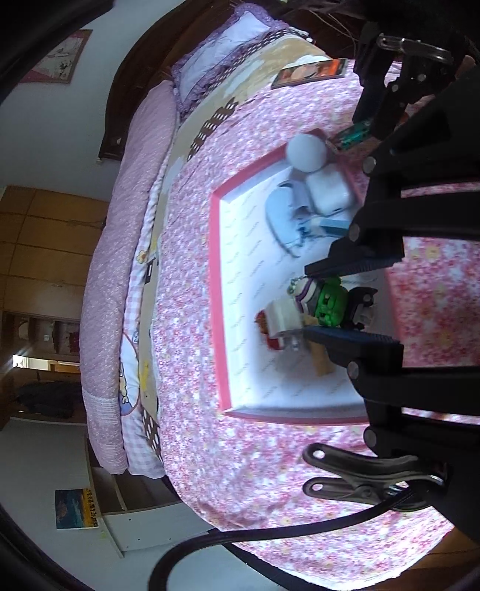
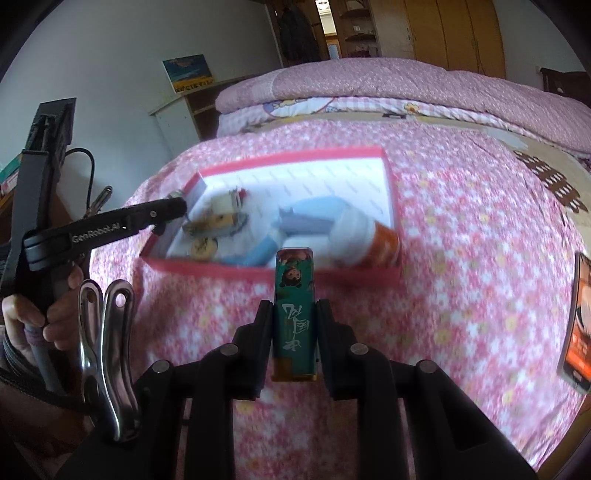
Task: Organize rigid objects
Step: 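Carry the green toy figure and green lighter over the pink tray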
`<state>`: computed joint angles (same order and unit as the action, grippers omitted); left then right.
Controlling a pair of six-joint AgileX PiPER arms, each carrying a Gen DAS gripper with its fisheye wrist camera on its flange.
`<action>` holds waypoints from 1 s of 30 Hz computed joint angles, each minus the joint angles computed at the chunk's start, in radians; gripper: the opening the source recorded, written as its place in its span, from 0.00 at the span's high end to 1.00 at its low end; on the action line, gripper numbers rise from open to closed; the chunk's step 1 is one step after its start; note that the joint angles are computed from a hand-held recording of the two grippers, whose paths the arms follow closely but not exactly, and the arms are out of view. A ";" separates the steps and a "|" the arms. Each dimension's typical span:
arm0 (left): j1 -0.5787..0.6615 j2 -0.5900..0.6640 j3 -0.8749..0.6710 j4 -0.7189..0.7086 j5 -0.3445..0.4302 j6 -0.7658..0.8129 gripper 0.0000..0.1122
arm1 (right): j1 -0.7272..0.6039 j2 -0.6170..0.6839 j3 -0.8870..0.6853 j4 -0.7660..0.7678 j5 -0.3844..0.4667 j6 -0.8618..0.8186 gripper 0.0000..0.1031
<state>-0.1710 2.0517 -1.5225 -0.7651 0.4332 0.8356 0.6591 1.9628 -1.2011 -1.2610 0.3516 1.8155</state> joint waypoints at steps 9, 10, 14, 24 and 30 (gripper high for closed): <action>-0.019 0.092 -0.211 0.168 0.046 -0.191 0.75 | -0.055 0.042 -0.159 0.152 0.000 -0.223 0.76; -0.019 0.106 -0.236 0.184 0.054 -0.211 0.75 | -0.062 0.050 -0.178 0.174 -0.001 -0.250 0.76; -0.020 0.165 -0.325 0.240 0.088 -0.284 0.75 | -0.091 0.090 -0.250 0.283 -0.012 -0.367 0.76; -0.035 0.294 -0.450 0.325 0.120 -0.358 0.73 | -0.135 0.183 -0.392 0.471 0.021 -0.550 0.76; -0.062 0.298 -0.436 0.416 0.075 -0.410 0.55 | -0.162 0.218 -0.434 0.535 0.034 -0.620 0.76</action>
<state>-0.2333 2.3492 -1.9582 -0.3490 0.5087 0.4261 0.4972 2.1805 -1.6347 -0.7263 0.3860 1.1957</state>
